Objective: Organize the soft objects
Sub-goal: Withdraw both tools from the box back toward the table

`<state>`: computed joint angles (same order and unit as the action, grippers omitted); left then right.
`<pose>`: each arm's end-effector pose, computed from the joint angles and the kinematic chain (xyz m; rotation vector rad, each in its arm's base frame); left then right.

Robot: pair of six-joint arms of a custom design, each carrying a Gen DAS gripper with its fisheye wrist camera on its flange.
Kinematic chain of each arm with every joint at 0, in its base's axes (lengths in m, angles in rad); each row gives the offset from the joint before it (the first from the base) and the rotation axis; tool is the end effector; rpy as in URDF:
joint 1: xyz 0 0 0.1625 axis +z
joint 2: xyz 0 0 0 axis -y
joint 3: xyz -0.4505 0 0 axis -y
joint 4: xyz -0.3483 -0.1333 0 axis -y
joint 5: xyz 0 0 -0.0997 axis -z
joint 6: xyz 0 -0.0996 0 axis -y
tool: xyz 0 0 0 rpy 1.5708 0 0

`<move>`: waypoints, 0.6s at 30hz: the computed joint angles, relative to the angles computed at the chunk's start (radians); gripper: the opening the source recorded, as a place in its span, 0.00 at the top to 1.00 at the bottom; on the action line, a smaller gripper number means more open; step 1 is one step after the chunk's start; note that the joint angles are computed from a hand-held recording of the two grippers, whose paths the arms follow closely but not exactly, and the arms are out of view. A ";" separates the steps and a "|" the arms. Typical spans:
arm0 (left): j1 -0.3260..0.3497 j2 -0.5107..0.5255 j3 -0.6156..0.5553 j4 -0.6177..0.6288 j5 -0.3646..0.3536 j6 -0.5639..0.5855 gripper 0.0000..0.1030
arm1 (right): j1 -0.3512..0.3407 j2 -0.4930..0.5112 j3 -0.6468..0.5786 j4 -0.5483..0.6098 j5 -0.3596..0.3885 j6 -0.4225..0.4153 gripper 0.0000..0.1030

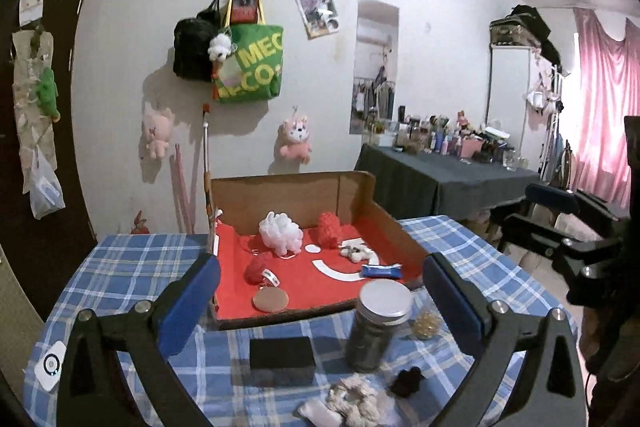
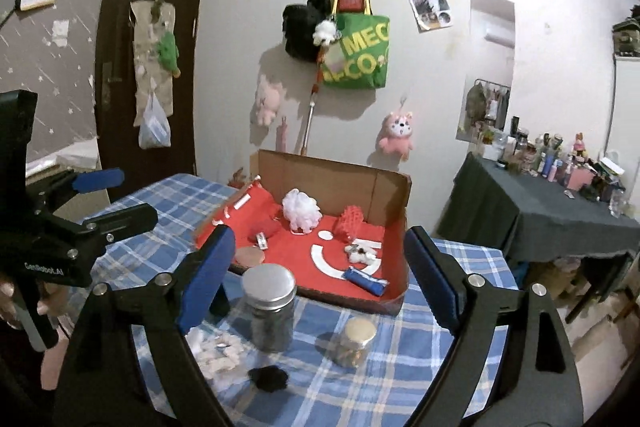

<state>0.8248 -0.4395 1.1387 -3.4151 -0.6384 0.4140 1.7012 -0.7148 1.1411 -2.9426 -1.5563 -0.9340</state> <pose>-0.3656 -0.7099 0.1963 0.5535 2.0288 -1.4380 0.2372 -0.7722 0.3363 1.2902 -2.1724 1.1965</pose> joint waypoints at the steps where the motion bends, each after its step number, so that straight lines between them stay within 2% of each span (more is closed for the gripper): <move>1: -0.006 0.001 0.016 -0.034 0.006 0.013 0.00 | -0.004 -0.013 0.036 -0.032 0.009 0.002 0.14; 3: -0.017 0.005 0.041 -0.094 0.016 0.036 0.00 | -0.011 -0.037 0.108 -0.115 0.027 0.002 0.14; 7: -0.035 -0.006 0.103 -0.170 0.028 0.035 0.00 | -0.024 -0.073 0.200 -0.195 0.051 0.010 0.13; 11: -0.054 -0.007 0.145 -0.255 0.056 0.079 0.00 | -0.036 -0.097 0.274 -0.274 0.068 0.018 0.06; 14: -0.061 0.000 0.178 -0.318 0.071 0.096 0.00 | -0.050 -0.104 0.328 -0.346 0.079 0.036 0.06; 18: -0.058 0.022 0.219 -0.406 0.090 0.107 0.00 | -0.064 -0.095 0.376 -0.423 0.057 0.036 0.06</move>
